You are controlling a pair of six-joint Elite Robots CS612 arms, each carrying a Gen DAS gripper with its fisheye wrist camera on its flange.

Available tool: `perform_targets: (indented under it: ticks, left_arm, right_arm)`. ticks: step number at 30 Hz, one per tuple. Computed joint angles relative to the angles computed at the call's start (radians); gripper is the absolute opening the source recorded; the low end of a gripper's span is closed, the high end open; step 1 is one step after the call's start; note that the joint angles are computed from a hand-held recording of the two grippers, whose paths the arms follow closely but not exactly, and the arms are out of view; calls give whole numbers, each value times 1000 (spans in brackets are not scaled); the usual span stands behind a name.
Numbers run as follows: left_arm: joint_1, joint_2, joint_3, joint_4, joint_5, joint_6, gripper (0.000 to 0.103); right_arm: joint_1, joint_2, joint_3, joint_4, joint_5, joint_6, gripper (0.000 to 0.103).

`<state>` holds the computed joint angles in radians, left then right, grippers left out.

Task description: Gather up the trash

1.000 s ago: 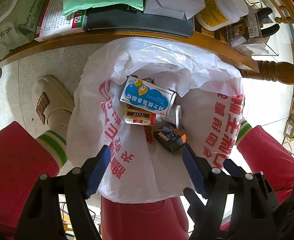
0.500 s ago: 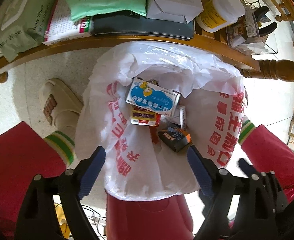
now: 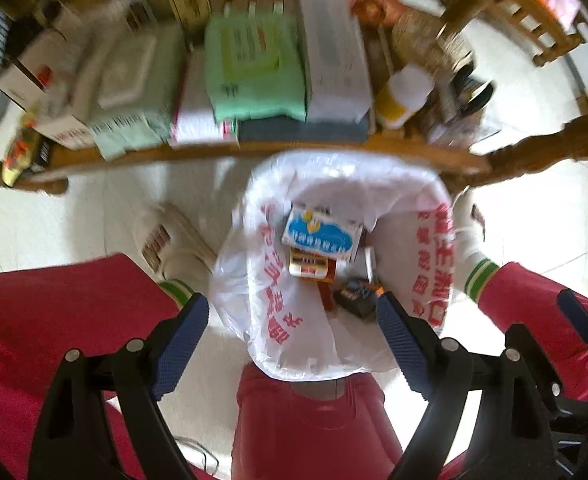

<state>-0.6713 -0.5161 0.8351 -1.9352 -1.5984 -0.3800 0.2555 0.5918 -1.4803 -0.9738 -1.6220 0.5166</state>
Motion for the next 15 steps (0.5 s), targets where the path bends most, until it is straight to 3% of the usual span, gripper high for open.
perform_targets:
  ticks: [6, 15]
  left_arm:
    - [-32, -114, 163, -205, 133, 6, 84]
    - [-69, -261, 346, -532, 299, 18, 86]
  right_arm:
    - [22, -12, -51, -70, -58, 9, 91]
    - [65, -39, -121, -200, -213, -4, 94]
